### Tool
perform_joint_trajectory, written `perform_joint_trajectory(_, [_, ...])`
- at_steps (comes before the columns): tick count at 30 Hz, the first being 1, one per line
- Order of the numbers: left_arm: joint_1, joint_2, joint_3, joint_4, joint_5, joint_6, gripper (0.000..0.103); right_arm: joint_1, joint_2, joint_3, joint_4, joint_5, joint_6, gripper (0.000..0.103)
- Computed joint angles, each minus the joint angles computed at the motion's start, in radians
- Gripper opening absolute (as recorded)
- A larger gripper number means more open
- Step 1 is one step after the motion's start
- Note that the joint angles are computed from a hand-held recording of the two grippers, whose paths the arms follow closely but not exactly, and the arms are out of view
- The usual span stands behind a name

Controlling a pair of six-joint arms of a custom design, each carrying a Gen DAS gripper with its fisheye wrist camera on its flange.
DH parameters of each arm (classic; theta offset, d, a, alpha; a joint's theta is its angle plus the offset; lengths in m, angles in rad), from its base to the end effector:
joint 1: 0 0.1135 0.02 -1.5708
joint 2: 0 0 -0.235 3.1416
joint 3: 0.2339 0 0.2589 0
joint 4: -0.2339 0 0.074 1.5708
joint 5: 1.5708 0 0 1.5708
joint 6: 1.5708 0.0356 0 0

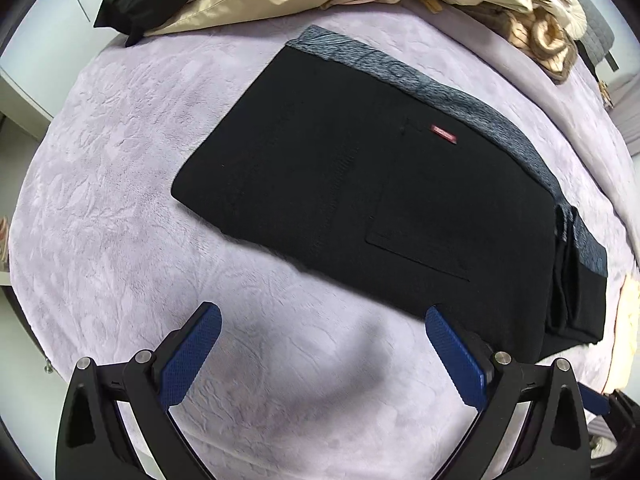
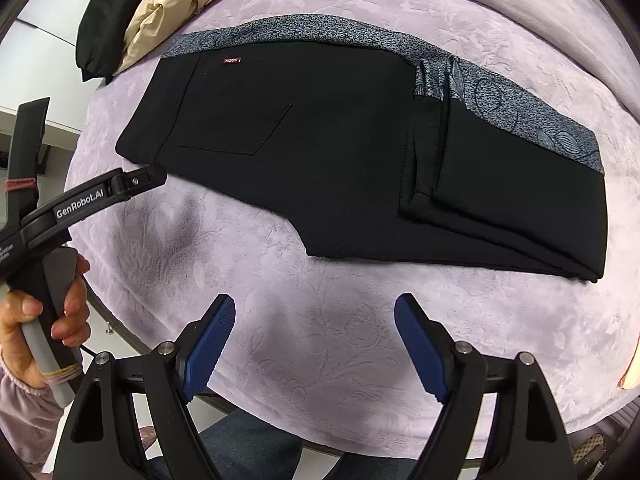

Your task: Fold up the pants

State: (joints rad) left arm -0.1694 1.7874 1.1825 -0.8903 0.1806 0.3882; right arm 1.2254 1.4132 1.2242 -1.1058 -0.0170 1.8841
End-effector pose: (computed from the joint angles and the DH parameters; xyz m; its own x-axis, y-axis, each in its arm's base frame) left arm 0.3144 -0.0603 0.1404 -0.8419 0.5218 -0.1377 0.5379 0.8317 -0.1372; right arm 0.0914 0.2558 0.2518 -0.7961 0.5969 0.0995 0.6004 0.7583 0.2542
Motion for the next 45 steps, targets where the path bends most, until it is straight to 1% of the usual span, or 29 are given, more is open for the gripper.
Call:
perform_joint_trajectory(2, [-0.025, -0.040, -0.041, 0.011, -0.017, -0.032, 0.103, -0.001, -0.006, -0.004, -0.001, -0.001, -0.004, 0.085])
perform_joint_trajectory(4, [-0.020, -0.016, -0.019, 0.012, -0.010, -0.033, 0.103, -0.002, -0.009, -0.005, -0.003, -0.001, -0.004, 0.085])
perform_joint_trajectory(6, [-0.011, 0.021, 0.021, 0.005, 0.024, -0.036, 0.103, -0.002, -0.013, -0.011, -0.001, -0.002, 0.000, 0.085])
perform_joint_trajectory(9, [0.032, 0.123, 0.145, -0.041, 0.118, -0.053, 0.103, 0.003, -0.025, -0.025, 0.000, -0.002, 0.012, 0.085])
perform_joint_trajectory(11, [0.080, 0.191, 0.229, -0.077, 0.206, -0.074, 0.103, 0.011, -0.037, -0.036, 0.005, 0.002, 0.024, 0.085])
perform_joint_trajectory(13, [0.117, 0.257, 0.304, -0.114, 0.268, -0.066, 0.103, 0.019, -0.052, -0.055, 0.022, 0.006, 0.037, 0.085])
perform_joint_trajectory(14, [0.126, 0.251, 0.295, -0.126, 0.285, -0.057, 0.103, 0.021, -0.062, -0.066, 0.030, 0.007, 0.040, 0.085])
perform_joint_trajectory(17, [0.164, 0.296, 0.319, -0.158, 0.324, -0.025, 0.103, 0.027, -0.073, -0.085, 0.045, 0.005, 0.048, 0.085])
perform_joint_trajectory(19, [0.176, 0.312, 0.311, -0.146, 0.339, -0.027, 0.103, 0.032, -0.078, -0.097, 0.056, 0.004, 0.057, 0.085])
perform_joint_trajectory(20, [0.181, 0.299, 0.281, -0.134, 0.349, -0.024, 0.103, 0.035, -0.080, -0.101, 0.059, 0.004, 0.062, 0.085])
perform_joint_trajectory(21, [0.183, 0.316, 0.293, -0.133, 0.357, -0.023, 0.103, 0.037, -0.082, -0.106, 0.063, 0.003, 0.065, 0.085])
perform_joint_trajectory(23, [0.188, 0.326, 0.290, -0.116, 0.358, -0.026, 0.103, 0.040, -0.086, -0.118, 0.072, 0.000, 0.070, 0.085])
perform_joint_trajectory(26, [0.144, 0.337, 0.285, -0.058, 0.349, -0.098, 0.103, 0.043, -0.082, -0.126, 0.086, -0.005, 0.074, 0.085])
perform_joint_trajectory(28, [0.136, 0.350, 0.288, -0.028, 0.362, -0.123, 0.103, 0.043, -0.084, -0.131, 0.090, -0.002, 0.075, 0.085])
perform_joint_trajectory(30, [0.127, 0.354, 0.291, -0.012, 0.351, -0.147, 0.103, 0.044, -0.085, -0.135, 0.094, 0.005, 0.077, 0.085])
perform_joint_trajectory(32, [0.112, 0.303, 0.254, 0.017, 0.342, -0.185, 0.103, 0.042, -0.090, -0.137, 0.090, 0.014, 0.073, 0.085])
perform_joint_trajectory(35, [0.076, 0.159, 0.143, 0.113, 0.350, -0.174, 0.103, 0.039, -0.107, -0.136, 0.065, 0.042, 0.068, 0.085])
perform_joint_trajectory(36, [0.059, 0.134, 0.122, 0.136, 0.331, -0.175, 0.103, 0.035, -0.118, -0.136, 0.050, 0.055, 0.066, 0.085])
perform_joint_trajectory(38, [0.029, 0.142, 0.112, 0.160, 0.269, -0.194, 0.101, 0.021, -0.144, -0.137, 0.017, 0.078, 0.057, 0.085])
perform_joint_trajectory(39, [0.016, 0.167, 0.118, 0.170, 0.217, -0.217, 0.096, 0.011, -0.160, -0.136, -0.005, 0.089, 0.052, 0.085])
perform_joint_trajectory(40, [0.007, 0.182, 0.116, 0.187, 0.169, -0.237, 0.077, -0.001, -0.178, -0.137, -0.025, 0.099, 0.045, 0.085])
perform_joint_trajectory(41, [-0.002, 0.204, 0.120, 0.200, 0.114, -0.252, 0.066, -0.013, -0.199, -0.136, -0.047, 0.113, 0.039, 0.085])
perform_joint_trajectory(42, [0.007, 0.228, 0.132, 0.194, 0.123, -0.249, 0.065, -0.027, -0.222, -0.133, -0.069, 0.130, 0.033, 0.085])
perform_joint_trajectory(43, [0.015, 0.213, 0.111, 0.221, 0.133, -0.259, 0.052, -0.043, -0.242, -0.129, -0.092, 0.144, 0.021, 0.085])
perform_joint_trajectory(44, [0.018, 0.182, 0.084, 0.247, 0.133, -0.247, 0.045, -0.060, -0.251, -0.117, -0.112, 0.155, 0.006, 0.085])
perform_joint_trajectory(45, [0.010, 0.138, 0.050, 0.272, 0.115, -0.221, 0.041, -0.080, -0.267, -0.109, -0.135, 0.166, -0.015, 0.085])
